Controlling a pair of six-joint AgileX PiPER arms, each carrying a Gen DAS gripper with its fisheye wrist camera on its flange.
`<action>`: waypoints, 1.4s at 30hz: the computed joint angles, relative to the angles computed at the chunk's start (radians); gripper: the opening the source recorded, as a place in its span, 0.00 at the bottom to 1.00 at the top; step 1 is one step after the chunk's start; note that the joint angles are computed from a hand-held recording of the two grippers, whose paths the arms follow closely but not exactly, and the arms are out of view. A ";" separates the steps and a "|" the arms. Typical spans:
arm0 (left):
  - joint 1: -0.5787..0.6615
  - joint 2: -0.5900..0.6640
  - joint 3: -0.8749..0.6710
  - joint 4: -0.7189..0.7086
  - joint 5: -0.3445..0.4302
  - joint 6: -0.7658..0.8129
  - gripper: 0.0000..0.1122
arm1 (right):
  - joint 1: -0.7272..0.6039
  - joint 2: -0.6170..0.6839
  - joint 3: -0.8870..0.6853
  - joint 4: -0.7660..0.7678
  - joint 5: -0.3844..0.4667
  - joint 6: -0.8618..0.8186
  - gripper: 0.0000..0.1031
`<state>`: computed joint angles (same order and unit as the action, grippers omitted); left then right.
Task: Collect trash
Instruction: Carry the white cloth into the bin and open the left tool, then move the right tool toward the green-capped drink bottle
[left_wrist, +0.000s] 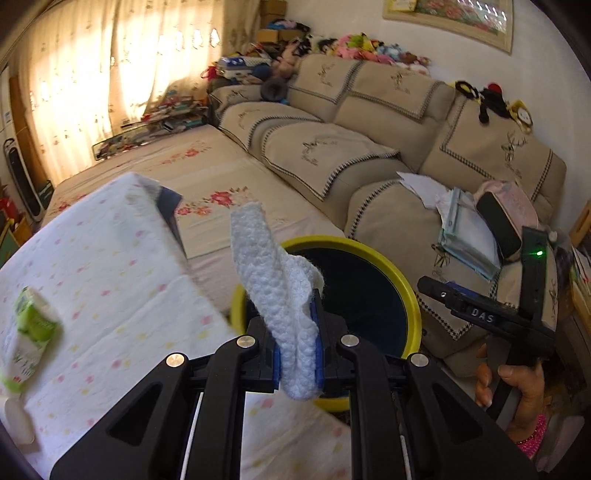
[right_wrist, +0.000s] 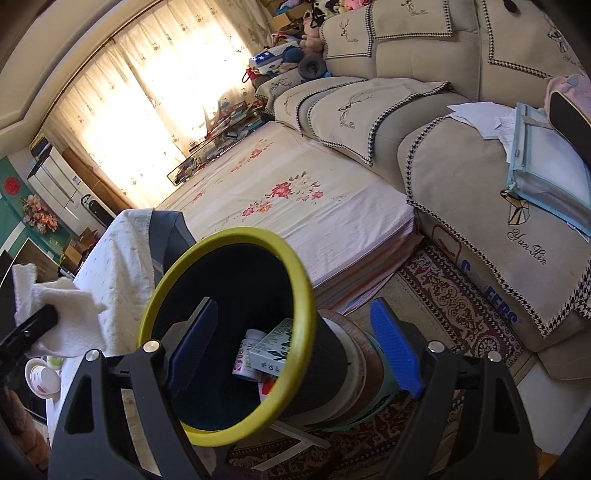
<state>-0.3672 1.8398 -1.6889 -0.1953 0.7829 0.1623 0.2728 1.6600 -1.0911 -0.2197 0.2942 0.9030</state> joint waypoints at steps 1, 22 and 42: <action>-0.016 0.038 -0.035 0.010 0.011 -0.007 0.12 | -0.009 -0.005 0.010 0.005 -0.003 -0.003 0.78; -0.017 0.041 0.049 0.038 -0.049 -0.075 0.67 | -0.012 -0.020 0.015 -0.017 0.029 0.002 0.78; 0.699 -0.729 0.806 -0.432 -0.033 0.499 0.72 | 0.380 0.283 -0.582 -0.012 0.310 -0.156 0.78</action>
